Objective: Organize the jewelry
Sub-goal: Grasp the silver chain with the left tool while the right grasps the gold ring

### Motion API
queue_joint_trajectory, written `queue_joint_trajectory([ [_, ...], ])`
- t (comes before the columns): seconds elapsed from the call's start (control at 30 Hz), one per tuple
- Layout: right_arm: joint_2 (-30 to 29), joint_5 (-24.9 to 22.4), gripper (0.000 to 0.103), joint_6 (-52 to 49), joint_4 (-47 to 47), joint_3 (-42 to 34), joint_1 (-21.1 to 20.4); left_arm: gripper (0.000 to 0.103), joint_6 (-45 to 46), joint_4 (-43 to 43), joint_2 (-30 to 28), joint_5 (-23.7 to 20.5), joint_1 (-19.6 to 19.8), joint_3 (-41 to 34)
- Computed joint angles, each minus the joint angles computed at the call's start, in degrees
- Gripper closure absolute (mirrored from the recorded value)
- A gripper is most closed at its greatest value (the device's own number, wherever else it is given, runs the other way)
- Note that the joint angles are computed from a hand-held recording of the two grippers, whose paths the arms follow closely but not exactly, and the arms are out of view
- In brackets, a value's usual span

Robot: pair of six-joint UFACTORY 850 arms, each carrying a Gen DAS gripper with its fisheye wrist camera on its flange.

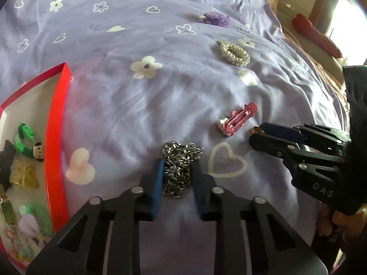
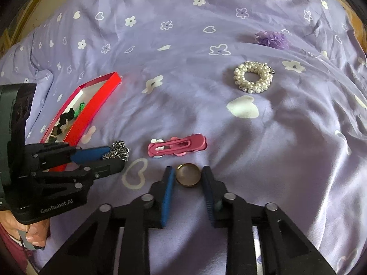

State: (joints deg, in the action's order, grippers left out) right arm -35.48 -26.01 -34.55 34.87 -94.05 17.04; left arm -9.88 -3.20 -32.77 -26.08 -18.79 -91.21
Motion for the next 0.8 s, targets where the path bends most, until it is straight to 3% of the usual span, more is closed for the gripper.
queue_joint_trajectory([
  [0.2, 0.6, 0.1, 0.08, -0.8, 1.6, 0.7, -0.1, 0.092, 0.2, -1.1, 1.4, 2.0, 0.1, 1.9],
  [0.8, 5.2, -1.3, 0.08, -8.6, 11.3, 4.5, 0.5, 0.092, -4.4, -1.4, 11.1, 8.7, 0.3, 12.5],
])
